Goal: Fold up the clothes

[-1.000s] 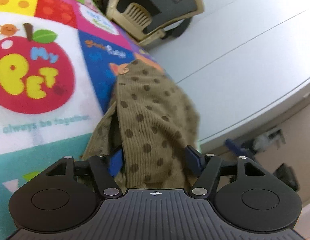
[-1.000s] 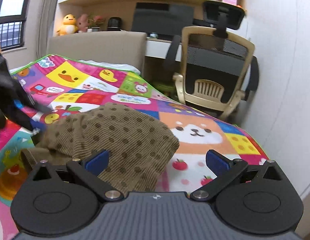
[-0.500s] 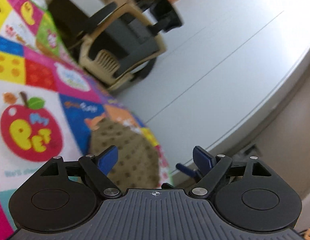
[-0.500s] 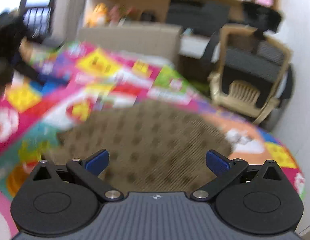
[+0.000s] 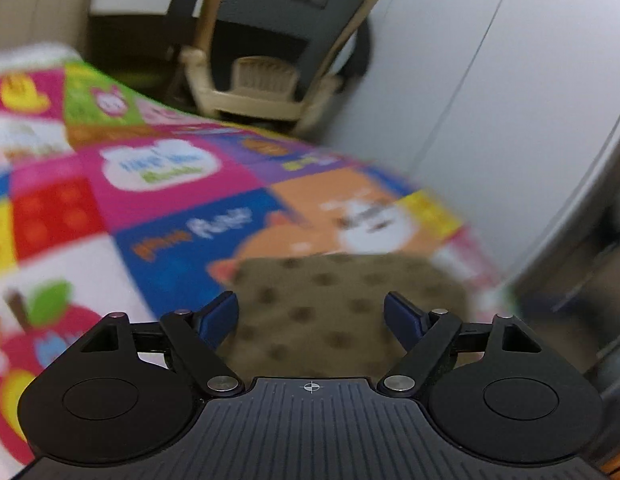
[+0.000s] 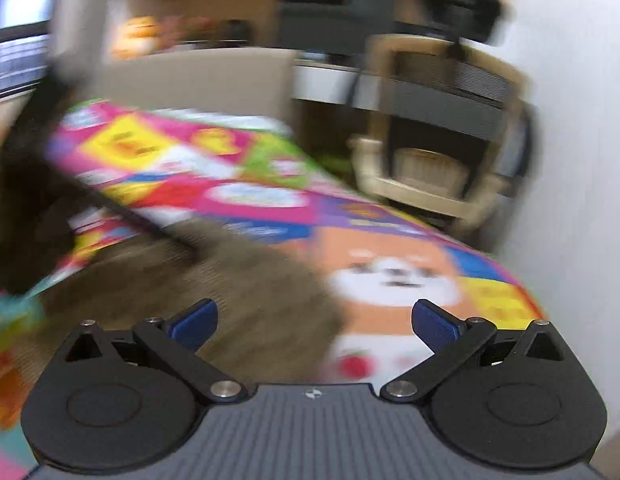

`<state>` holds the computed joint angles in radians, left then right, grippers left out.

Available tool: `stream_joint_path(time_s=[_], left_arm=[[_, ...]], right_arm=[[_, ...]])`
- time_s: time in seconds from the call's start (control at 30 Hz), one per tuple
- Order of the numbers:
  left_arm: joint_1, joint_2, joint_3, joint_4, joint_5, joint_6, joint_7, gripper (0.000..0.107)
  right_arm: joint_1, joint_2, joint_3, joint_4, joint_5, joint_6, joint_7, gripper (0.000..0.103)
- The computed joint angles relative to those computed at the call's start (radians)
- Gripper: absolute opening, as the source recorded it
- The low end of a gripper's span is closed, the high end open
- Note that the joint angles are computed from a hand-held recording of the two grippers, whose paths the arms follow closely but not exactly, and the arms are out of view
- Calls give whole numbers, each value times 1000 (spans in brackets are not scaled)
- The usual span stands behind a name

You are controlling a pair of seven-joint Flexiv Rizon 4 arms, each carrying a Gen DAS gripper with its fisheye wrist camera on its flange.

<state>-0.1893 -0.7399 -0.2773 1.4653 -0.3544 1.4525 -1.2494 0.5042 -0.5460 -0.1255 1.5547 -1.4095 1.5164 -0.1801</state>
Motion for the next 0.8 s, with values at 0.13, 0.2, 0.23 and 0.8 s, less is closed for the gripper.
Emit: stream_joint_path(time_s=[0.13,0.2,0.23,0.8], left_arm=[[-36,-16,38,-3,-94,-3,68,92],[13,-19,-8,-10,-3,-20,7,92],[13,-17,-8,-10,-3,-24,8,92],[131,42,-152,119,-86,12,92,95]], right_arm=[[19,-105,35,-116,233,-191,-162,103],[25,-162,70,-180,353,-296,-304,103],[35,-173,67,-190,378,-326,-335,103],[102,14,-20,138,297,-16,-238,103]])
